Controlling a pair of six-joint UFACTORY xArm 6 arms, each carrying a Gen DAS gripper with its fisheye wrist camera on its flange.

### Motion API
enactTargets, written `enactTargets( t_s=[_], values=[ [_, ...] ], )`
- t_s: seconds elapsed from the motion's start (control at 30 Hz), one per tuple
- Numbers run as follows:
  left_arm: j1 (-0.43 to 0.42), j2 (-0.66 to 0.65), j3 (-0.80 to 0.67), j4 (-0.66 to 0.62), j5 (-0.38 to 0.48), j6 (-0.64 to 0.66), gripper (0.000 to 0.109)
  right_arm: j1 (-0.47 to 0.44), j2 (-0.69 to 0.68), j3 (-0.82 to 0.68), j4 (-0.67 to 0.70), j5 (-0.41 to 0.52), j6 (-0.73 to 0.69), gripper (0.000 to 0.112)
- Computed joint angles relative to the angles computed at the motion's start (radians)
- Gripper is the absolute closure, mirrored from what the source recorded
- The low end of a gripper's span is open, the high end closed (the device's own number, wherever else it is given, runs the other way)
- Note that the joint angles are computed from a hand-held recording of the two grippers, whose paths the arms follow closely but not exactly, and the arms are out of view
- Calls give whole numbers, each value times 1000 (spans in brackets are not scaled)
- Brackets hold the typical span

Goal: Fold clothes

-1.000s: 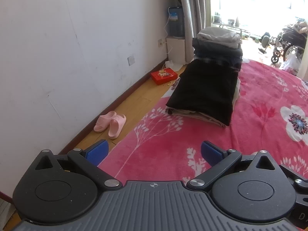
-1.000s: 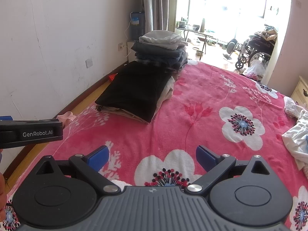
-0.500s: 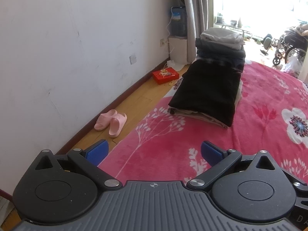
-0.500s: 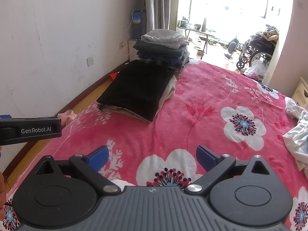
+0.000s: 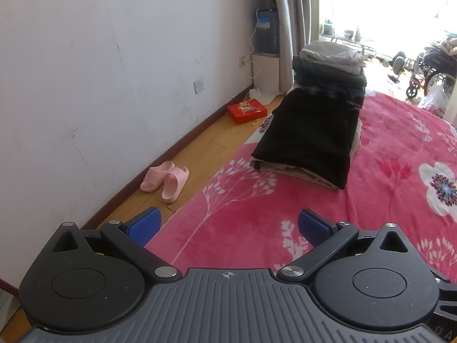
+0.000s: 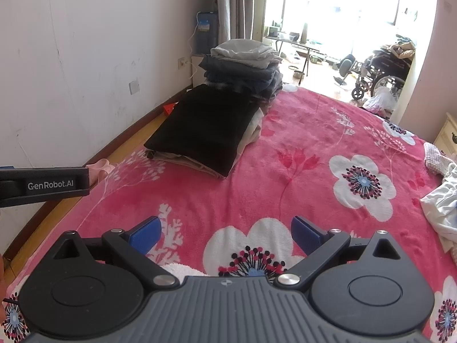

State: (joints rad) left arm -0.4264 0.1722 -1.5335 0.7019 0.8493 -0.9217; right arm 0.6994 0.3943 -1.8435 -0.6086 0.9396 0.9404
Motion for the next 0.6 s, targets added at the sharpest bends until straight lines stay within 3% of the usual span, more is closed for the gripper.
enactTargets(
  t_s=[0.6],
  values=[
    [3, 7, -11, -3, 5, 3, 6, -2, 7, -7, 1, 2, -4, 12]
  ],
)
